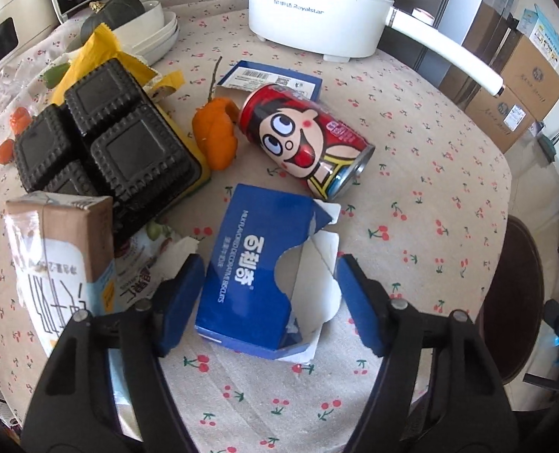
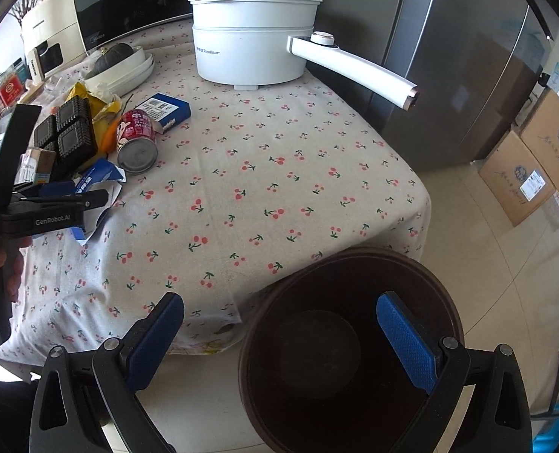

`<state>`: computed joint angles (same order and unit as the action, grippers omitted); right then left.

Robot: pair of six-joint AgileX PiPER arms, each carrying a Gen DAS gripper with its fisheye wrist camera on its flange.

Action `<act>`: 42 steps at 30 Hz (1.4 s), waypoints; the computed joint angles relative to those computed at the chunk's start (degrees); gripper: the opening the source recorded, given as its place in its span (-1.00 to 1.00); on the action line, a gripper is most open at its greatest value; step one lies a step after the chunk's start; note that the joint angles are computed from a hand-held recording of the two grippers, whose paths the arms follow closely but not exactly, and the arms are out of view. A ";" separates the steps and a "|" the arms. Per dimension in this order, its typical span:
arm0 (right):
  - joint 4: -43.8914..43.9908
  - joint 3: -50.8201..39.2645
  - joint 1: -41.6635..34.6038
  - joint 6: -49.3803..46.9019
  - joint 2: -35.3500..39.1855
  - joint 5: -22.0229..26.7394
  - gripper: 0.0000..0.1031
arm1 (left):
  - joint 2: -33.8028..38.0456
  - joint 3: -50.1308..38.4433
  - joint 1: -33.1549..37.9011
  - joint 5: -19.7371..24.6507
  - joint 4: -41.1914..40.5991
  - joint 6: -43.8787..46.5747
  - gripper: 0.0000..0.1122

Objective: Collect trash
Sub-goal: 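Grasp the blue biscuit box with the left tool while the right tool moves toward the red can, then close the right tool around the red drink can and lift it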

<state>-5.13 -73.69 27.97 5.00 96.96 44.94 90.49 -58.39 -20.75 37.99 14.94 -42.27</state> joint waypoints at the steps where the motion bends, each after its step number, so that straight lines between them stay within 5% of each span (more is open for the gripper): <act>1: -0.42 -0.02 -0.04 0.33 0.15 0.06 1.00 | -0.69 0.15 1.11 -0.39 -2.76 2.49 0.21; 7: -1.93 -0.26 0.63 1.44 1.43 -0.08 1.00 | -0.92 -0.50 4.46 -1.31 -11.66 10.51 0.07; 19: -1.67 0.18 0.62 1.02 1.24 -0.52 1.00 | 3.36 -3.41 2.17 5.13 -4.12 4.85 0.06; 23: -1.24 -0.23 0.52 1.24 1.14 -0.41 1.00 | 2.62 -2.27 3.02 3.71 -6.87 6.28 -0.11; 30: 0.29 -5.51 1.77 2.85 2.64 1.31 1.00 | -8.51 2.05 1.51 2.91 -4.36 2.36 -0.12; 36: 0.75 -15.23 5.91 6.59 8.49 0.75 1.00 | -22.30 7.21 2.34 7.06 1.02 -3.62 -0.12; 42: 5.89 -28.26 9.55 5.86 20.08 2.13 1.00 | -33.37 12.92 13.38 9.50 -4.43 4.97 -0.12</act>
